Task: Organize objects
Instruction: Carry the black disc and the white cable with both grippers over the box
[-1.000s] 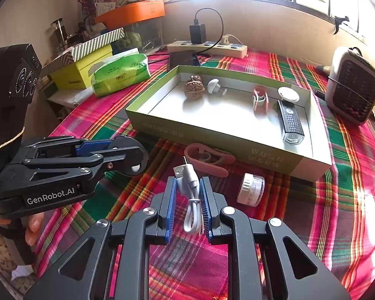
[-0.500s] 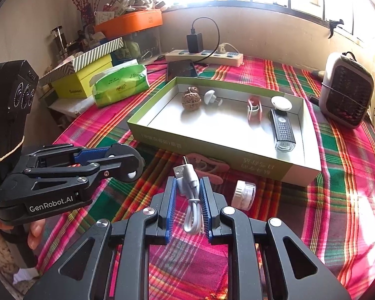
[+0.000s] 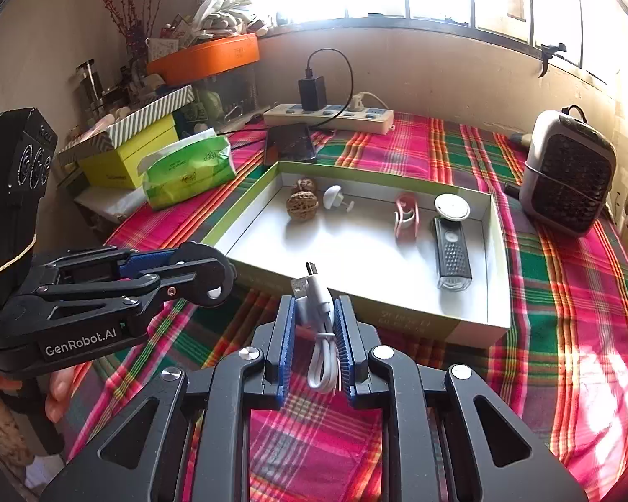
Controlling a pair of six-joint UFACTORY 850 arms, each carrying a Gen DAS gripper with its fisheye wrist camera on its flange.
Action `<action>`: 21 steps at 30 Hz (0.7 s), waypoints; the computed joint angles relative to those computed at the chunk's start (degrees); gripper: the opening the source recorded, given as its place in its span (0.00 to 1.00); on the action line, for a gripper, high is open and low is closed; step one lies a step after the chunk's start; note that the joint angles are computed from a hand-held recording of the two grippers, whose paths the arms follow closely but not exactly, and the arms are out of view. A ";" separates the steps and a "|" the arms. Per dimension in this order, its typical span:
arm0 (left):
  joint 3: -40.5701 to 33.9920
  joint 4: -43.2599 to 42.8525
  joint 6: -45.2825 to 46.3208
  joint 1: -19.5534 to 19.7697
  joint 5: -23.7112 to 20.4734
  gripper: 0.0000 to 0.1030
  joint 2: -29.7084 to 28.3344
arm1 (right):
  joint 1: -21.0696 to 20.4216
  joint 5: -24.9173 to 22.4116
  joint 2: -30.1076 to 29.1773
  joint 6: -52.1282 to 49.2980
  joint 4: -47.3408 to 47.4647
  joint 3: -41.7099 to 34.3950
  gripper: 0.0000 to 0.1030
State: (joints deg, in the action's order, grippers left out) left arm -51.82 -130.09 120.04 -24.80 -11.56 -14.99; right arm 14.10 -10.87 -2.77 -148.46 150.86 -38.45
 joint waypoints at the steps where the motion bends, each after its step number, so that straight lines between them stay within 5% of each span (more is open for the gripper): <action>1: -0.53 0.79 -0.77 0.06 0.08 0.26 -0.39 | -0.18 0.18 -0.42 0.63 -0.52 -0.52 0.20; 21: -11.09 19.39 -20.00 1.05 2.51 0.26 -9.12 | -2.60 4.08 -10.97 16.44 -15.73 -12.17 0.20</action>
State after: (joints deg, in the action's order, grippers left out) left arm -62.91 -110.69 100.03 -23.74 -9.05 -24.11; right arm 11.50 -6.79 -13.74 -132.02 135.14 -50.62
